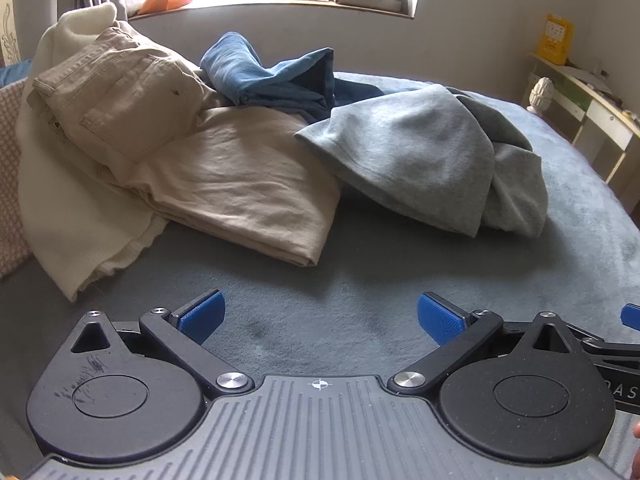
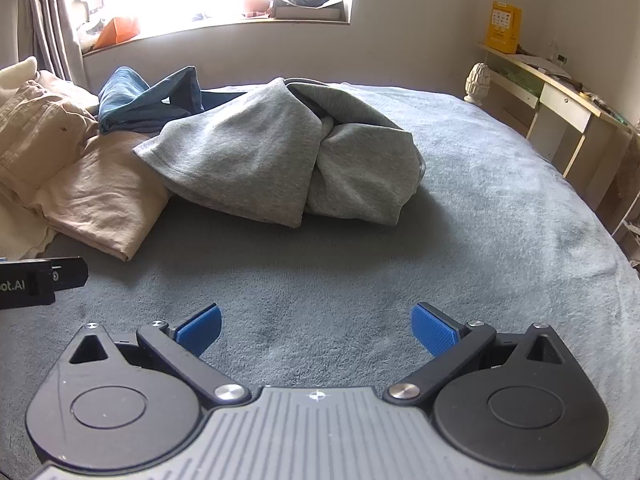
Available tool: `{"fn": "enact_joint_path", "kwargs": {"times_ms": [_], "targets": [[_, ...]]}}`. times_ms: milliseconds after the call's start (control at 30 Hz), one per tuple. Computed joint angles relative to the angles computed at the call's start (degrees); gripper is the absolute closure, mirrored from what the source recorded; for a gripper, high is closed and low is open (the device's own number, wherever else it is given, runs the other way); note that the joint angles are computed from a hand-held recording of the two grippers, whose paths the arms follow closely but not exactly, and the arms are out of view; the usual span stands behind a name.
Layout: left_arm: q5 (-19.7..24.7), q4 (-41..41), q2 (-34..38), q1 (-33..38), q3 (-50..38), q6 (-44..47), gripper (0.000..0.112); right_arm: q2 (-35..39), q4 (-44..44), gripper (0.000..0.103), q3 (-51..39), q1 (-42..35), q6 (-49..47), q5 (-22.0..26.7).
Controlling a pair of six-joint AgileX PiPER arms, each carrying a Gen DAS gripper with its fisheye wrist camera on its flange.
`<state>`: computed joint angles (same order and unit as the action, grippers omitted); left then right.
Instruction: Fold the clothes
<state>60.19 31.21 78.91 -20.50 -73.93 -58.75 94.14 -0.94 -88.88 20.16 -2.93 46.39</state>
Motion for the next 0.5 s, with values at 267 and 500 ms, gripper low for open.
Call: {"fn": "enact_joint_path", "kwargs": {"times_ms": [267, 500], "targets": [[-0.28, 4.12, -0.91, -2.16, 1.06, -4.41, 0.009, -0.21, -0.49, 0.000, -0.18, 0.26, 0.68, 0.13], [3.88, 9.89, -0.32, -4.55, 0.32, -9.26, 0.009, -0.51, -0.31, 0.000, -0.03, 0.41, 0.54, 0.19]]}}
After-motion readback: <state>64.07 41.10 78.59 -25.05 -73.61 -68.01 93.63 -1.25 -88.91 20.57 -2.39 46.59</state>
